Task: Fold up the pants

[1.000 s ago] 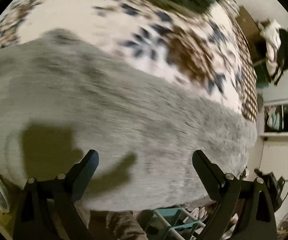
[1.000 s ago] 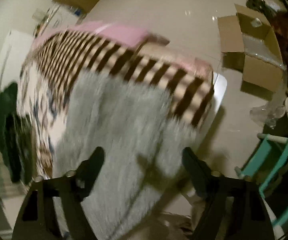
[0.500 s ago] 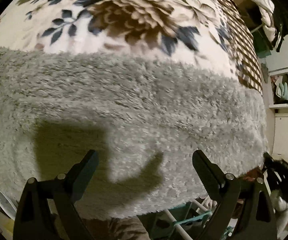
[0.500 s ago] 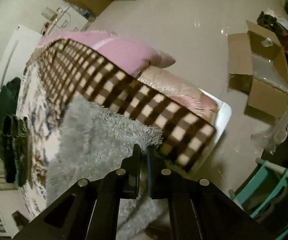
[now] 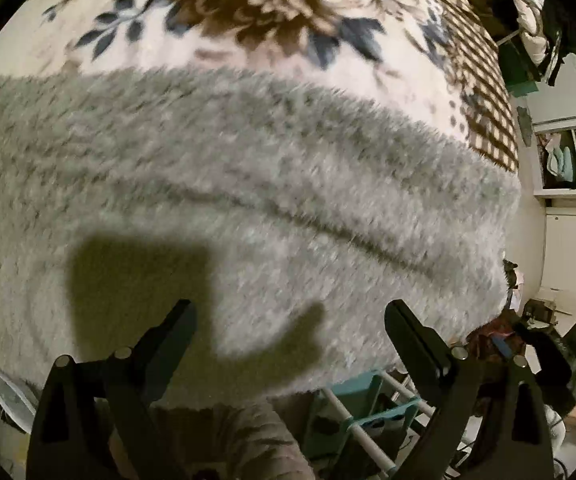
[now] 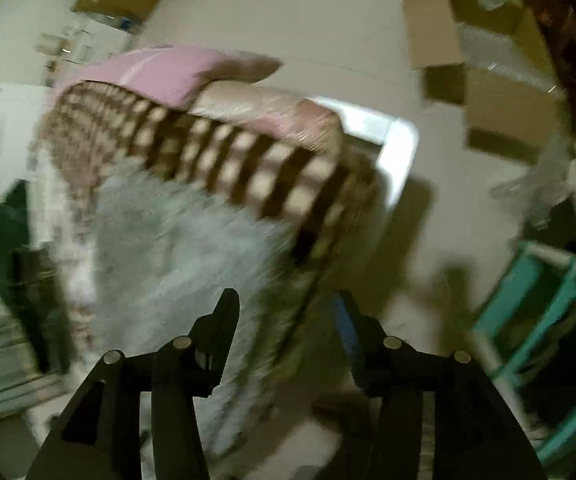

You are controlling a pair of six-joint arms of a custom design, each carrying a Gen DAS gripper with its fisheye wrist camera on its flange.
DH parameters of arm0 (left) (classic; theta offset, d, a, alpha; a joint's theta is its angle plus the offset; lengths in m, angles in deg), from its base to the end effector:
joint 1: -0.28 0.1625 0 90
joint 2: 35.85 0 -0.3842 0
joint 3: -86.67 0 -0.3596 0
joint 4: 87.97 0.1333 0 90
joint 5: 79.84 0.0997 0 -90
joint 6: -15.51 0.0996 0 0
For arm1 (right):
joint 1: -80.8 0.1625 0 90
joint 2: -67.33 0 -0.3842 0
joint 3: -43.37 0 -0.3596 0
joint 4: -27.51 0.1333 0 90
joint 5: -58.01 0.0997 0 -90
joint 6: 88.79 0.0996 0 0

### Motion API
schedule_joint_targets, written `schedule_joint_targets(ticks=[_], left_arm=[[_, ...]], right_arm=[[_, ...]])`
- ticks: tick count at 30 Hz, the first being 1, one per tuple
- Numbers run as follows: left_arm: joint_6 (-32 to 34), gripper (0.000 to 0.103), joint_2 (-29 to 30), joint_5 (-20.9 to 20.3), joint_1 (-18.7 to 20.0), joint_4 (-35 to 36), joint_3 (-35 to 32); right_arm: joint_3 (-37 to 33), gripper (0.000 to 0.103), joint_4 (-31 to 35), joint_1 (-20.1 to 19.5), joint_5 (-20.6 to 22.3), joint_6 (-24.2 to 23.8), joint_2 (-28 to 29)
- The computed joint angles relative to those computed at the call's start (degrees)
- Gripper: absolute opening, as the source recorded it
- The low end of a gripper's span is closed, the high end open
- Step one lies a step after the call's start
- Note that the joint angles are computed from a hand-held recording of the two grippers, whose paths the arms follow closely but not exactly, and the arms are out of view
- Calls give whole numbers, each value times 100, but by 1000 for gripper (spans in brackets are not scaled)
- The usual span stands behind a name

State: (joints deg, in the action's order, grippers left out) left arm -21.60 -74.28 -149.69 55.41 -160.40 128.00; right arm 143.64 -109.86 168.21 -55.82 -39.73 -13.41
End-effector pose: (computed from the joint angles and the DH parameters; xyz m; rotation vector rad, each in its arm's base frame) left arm -0.2746 -0.6872 0.2606 0.0332 2.6500 0.1104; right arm 0.0689 -0.5351 0.3875 -1.3621 -2.4757 0.8775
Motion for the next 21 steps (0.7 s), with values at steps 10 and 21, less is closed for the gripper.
schedule_joint_targets(ticks=[10, 21], left_arm=[[-651, 95, -854, -161, 203, -323, 1555], [-563, 12, -1479, -406, 237, -1301, 2482]], right_arm=[[-3, 21, -823, 264, 1041, 157, 1162], [-221, 5, 163, 741, 25, 715, 1033]])
